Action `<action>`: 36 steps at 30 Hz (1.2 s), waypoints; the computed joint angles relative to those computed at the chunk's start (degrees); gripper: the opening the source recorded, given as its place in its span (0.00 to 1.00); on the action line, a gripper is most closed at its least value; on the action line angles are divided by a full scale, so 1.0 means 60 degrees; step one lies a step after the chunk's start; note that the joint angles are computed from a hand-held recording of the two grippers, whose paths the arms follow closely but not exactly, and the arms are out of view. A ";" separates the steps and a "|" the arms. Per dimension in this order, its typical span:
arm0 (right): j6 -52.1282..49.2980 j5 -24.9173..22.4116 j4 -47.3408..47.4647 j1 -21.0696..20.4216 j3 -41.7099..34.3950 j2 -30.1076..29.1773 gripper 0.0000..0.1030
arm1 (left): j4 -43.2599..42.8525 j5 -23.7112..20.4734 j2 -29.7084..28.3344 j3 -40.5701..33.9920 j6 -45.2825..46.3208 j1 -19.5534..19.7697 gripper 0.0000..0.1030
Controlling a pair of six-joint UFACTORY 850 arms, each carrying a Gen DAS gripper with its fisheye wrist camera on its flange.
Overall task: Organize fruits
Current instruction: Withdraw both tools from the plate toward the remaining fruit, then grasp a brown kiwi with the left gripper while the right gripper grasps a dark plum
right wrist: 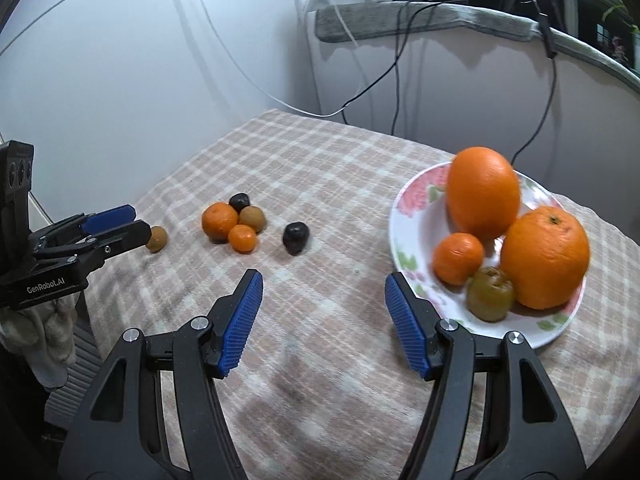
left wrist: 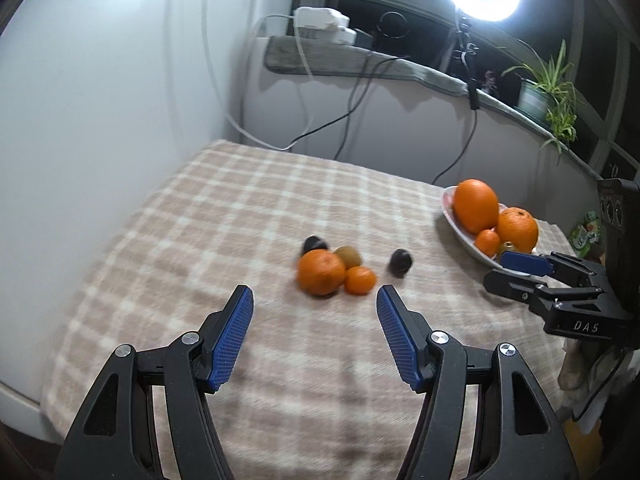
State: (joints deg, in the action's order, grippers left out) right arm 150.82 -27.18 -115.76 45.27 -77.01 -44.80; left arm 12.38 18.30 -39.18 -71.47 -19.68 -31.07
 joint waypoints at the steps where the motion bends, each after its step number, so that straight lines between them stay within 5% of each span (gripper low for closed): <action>1: -0.0040 0.0043 -0.0012 -0.0010 -0.0080 -0.0045 0.64 | -0.0015 -0.0001 0.0013 0.0059 -0.0015 0.0046 0.60; 11: -0.0156 0.0785 0.0013 -0.0252 -0.1110 -0.0680 0.64 | 0.0210 -0.0080 -0.0131 0.0228 -0.0677 0.0507 0.43; 16: -0.0654 0.1188 0.0439 -0.0373 -0.1703 -0.1061 0.54 | 0.1052 -0.0237 -0.0365 -0.0031 -0.1514 0.0605 0.40; 36: -0.5547 0.1754 0.5047 -0.0658 -0.3703 -0.2335 0.30 | 0.2576 -0.0560 -0.0914 -0.0565 -0.3132 0.0777 0.25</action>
State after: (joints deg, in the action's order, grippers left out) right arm 117.54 -16.66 -85.48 41.33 -99.23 -58.81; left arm 27.84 14.94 -44.67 -74.86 -38.47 -26.40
